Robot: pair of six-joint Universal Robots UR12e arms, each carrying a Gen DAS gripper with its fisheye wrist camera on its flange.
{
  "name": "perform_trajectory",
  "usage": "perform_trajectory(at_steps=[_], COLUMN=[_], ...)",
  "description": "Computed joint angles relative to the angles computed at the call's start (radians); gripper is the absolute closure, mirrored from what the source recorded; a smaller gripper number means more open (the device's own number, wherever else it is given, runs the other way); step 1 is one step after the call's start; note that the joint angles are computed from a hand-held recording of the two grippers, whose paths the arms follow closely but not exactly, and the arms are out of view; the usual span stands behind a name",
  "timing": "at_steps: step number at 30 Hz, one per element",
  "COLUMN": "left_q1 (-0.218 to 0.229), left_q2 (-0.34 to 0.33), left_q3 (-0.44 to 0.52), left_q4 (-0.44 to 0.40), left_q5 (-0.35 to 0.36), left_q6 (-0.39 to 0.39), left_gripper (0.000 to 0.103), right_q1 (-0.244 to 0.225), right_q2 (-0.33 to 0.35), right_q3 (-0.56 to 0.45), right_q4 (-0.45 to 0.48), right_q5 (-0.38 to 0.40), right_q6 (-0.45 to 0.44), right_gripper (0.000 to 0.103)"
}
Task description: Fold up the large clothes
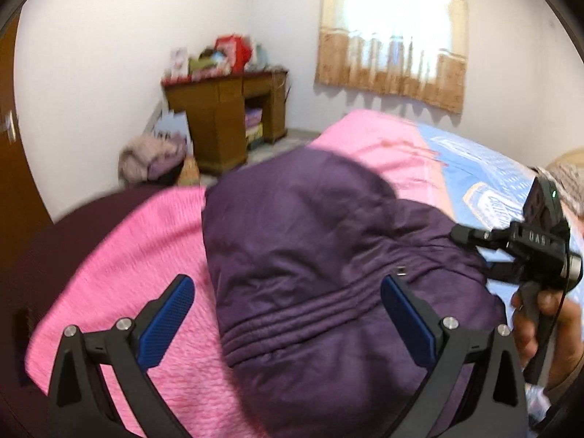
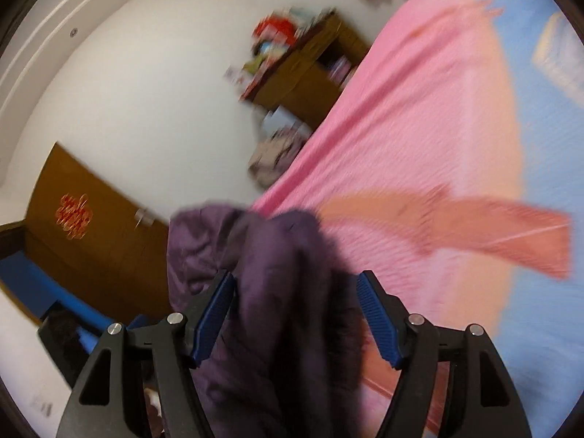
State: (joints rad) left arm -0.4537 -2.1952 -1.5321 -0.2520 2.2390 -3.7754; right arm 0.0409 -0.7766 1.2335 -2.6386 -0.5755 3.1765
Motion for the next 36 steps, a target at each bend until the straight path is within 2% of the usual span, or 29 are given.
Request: perform_trajectory(at_steps=[2, 5, 8, 16, 21, 36], left_q1=[-0.012, -0.025, -0.036, -0.059, -0.061, -0.062], left_q2=[0.012, 0.032, 0.046, 0.051, 0.049, 0.054], left_q3=[-0.009, -0.026, -0.036, -0.035, -0.034, -0.048], left_q4=[0.014, 0.021, 0.024, 0.113, 0.149, 0.190], left_q5=[0.021, 0.035, 0.060, 0.090, 0.088, 0.095], left_q6=[0.022, 0.025, 0.023, 0.088, 0.112, 0.118], left_gripper=[0.000, 0.000, 0.000, 0.000, 0.000, 0.000], right_q1=[-0.010, -0.018, -0.014, -0.007, -0.005, 0.002], right_q2=[-0.039, -0.108, -0.177, -0.290, -0.308, -0.335], right_q3=[0.054, 0.153, 0.242, 0.376, 0.391, 0.414], right_q4=[-0.090, -0.205, -0.287, -0.446, -0.477, -0.471], right_q5=[-0.054, -0.121, -0.181, -0.238, -0.237, -0.245], right_q6=[0.044, 0.058, 0.016, -0.081, -0.086, -0.122], right_gripper=[0.032, 0.032, 0.031, 0.024, 0.024, 0.023])
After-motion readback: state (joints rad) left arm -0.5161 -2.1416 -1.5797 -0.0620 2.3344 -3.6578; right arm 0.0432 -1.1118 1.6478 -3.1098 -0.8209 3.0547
